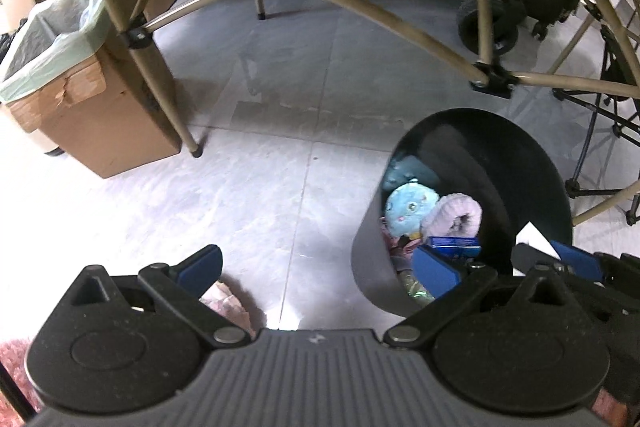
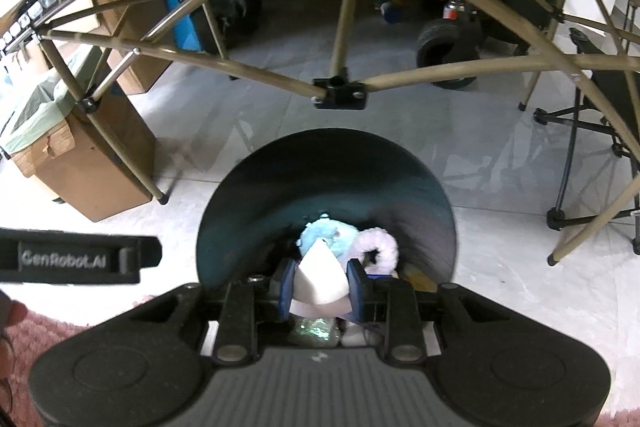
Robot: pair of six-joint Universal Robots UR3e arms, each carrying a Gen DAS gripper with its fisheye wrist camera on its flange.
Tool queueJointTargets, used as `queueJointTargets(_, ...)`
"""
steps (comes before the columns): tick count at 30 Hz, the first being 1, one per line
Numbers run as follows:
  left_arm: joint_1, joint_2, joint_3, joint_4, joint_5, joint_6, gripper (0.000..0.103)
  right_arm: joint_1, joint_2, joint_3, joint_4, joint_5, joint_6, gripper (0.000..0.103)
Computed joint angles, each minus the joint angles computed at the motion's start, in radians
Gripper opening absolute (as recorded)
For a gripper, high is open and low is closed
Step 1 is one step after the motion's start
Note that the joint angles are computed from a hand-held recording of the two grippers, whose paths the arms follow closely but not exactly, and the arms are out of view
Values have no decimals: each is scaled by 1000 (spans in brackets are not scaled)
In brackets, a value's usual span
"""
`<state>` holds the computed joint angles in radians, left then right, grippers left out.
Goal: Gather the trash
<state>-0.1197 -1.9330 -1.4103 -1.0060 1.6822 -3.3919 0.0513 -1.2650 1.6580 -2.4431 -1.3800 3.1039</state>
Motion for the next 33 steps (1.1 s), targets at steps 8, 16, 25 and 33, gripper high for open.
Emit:
queueJointTargets(8,51,42,-66,20,-23,13,103,56,94,-107,8,-47,20,31)
queueJointTargets(16,71,61,-93,31,-32,19,103,90,138,-156,-2,-130,51,97)
queueJointTargets(25,68,66,-99,36,-31,15,103,82,130,-149,13,-125,46,98)
queueJointTargets(33,50,173,-142,71,-39,46,103,36,-17,-98,113,-86,32,98)
